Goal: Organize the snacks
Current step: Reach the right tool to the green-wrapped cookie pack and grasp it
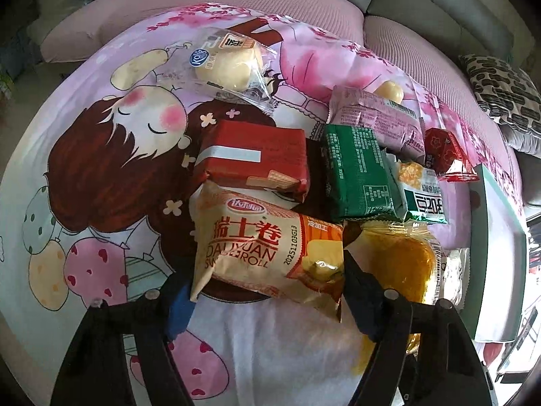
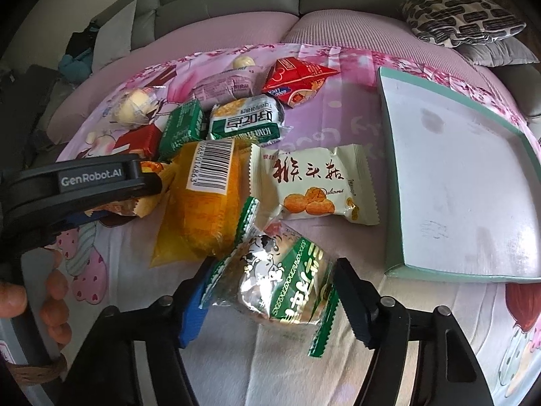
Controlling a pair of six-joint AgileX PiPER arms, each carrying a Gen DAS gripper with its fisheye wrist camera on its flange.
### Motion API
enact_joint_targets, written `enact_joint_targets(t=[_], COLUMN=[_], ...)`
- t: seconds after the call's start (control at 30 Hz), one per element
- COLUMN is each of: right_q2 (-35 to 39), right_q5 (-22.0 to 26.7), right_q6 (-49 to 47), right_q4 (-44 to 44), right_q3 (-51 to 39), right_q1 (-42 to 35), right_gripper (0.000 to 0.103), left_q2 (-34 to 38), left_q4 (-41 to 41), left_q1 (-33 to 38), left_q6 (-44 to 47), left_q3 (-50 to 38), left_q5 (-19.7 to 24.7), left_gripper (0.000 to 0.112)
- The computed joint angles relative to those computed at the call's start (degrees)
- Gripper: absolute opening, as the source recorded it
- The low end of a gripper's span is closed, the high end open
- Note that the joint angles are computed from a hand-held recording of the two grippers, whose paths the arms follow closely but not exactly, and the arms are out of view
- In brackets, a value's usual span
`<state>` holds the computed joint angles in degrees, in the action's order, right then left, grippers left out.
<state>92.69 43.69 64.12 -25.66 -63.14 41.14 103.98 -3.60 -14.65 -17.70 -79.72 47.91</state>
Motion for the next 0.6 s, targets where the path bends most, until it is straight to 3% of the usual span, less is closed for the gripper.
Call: enact_joint_targets(t=[0.6], right_q2=[-4.1], right_q5=[-1.4], right_q6=[3.5], right_q4=[-3.4], right_q3=[2.3], right_q1=[1.1], right_gripper=[0.052], left_q2=[-4.7], left_q4=[2.7], left_q1=[-0.5], left_q6=[-2.9], left_q3=[3.3], left_q5=[-1.4], left_gripper=[0.077])
